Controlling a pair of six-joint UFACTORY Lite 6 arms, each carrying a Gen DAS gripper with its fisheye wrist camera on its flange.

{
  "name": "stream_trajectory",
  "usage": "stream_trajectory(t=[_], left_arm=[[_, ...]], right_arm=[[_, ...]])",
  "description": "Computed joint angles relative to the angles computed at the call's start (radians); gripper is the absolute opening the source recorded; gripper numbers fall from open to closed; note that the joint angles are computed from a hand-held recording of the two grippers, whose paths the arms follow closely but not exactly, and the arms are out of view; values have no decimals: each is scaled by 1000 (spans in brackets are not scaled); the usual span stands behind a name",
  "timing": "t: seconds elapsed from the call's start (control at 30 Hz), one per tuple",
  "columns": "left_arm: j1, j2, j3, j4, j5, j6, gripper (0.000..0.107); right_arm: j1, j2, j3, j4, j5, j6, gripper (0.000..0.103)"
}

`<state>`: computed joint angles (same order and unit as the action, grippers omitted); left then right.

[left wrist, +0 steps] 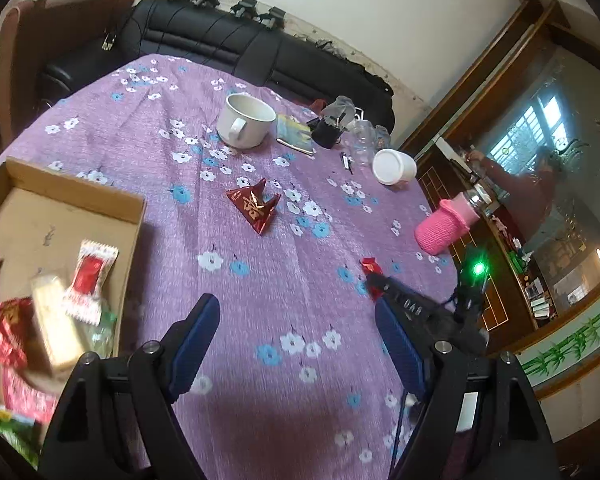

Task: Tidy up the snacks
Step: 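Grasp a red candy bar with the right gripper while the left reaches the red foil triangle, then grasp the red foil triangle with the left gripper and drop both snacks into the box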

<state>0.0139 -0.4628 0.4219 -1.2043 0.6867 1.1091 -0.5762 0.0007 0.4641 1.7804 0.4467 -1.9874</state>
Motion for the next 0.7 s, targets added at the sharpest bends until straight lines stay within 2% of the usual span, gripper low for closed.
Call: stream_trajectory(t=[0.03,0.07,0.1,0.3,0.47,0.6,0.7], left_arm=[[-13,47,25,-18,-15,15,80],[-43,122,63,-52,-47,36,80],[-66,183,96,-83,-70,55,80],[-185,598,346,-364,-176,209,80],[-264,822,547,-518,-257,278,80],[-340,939,691,-463,-368,230,80],[-402,1029,785,-229,-479,31,78]], right_arm=[[13,13,-4,66,-14,-59,37],[25,-5,-22,132,-31,-122,26],[33,-10,-31,157,-38,-146,23],[-50,-8,-61,77,66,-109,23],[-71,22,-37,15,96,-93,23],[-97,50,-6,-68,123,-27,23],[-99,53,0,-88,124,-3,23]])
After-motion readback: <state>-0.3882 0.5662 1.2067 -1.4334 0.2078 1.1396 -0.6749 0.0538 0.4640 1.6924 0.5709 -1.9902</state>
